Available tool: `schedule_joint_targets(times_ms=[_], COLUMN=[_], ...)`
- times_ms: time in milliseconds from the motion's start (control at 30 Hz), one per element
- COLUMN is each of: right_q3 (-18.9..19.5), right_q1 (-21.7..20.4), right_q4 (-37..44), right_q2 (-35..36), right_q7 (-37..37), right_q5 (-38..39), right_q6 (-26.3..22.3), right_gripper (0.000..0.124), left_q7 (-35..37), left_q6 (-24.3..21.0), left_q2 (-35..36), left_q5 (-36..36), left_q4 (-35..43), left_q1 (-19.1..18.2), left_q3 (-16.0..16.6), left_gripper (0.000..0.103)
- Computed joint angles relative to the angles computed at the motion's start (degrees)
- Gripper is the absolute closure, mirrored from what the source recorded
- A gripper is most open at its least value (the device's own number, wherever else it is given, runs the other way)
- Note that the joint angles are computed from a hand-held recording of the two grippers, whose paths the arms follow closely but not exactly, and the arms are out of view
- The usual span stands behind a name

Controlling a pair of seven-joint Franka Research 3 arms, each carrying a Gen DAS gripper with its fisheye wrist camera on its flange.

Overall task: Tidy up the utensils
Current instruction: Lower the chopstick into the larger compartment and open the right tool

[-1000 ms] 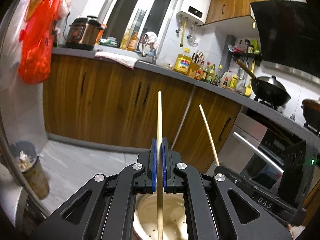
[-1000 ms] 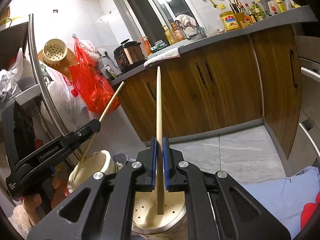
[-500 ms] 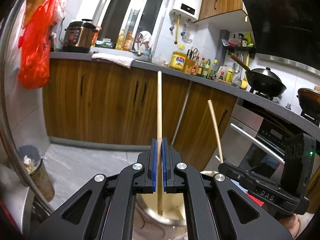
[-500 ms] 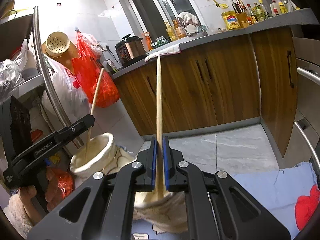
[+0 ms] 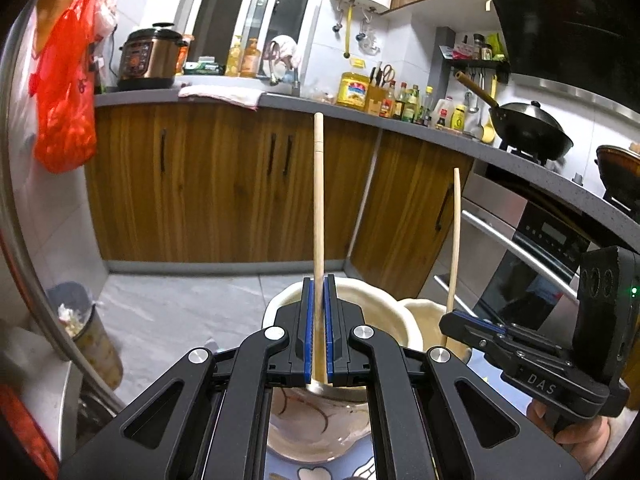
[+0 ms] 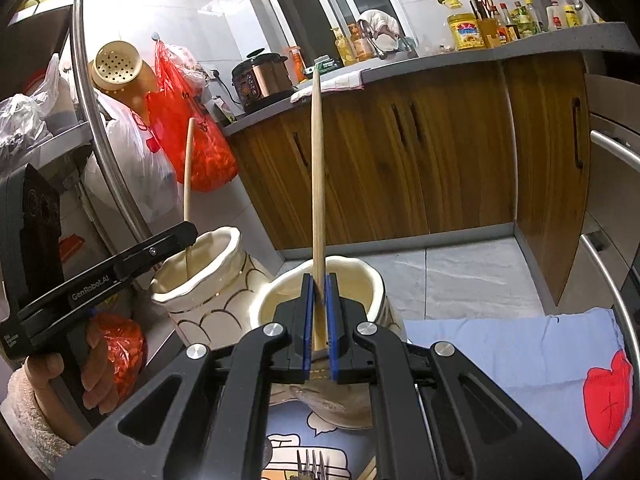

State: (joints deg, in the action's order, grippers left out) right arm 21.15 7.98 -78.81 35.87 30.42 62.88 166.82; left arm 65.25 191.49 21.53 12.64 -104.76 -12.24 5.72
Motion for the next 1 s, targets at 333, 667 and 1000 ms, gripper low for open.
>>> schedule_joint_targets(times_ms=[333,667,1000], right_q3=[-1.06,-0.56,0.87], right_q1=[0.83,0.67,-0.68], right_q4=[-0.16,0.04,-3.38], right_q2=[-0.09,0.41,-2.08], right_q7=[3.49,5.14,3.08], right_q5=[-3.33,-5.07,-3.11], right_q6=[-0.38,0.5,2.43], right_gripper=[0.118,0.111,0.085], left_q7=[-0.94,-0.43,3.95], left_q6=[-1.01,0.07,1.79], left_q2=[0.18,-0.01,-2.39], left_q5=[2.18,0.87,-6.47], left_q4=[0.42,-0.16,-3.86], left_q1=[1.99,-0.72,-10.16], left_q3=[-2.08,0.78,10.5], left_gripper=[0.098,0.092,0.072])
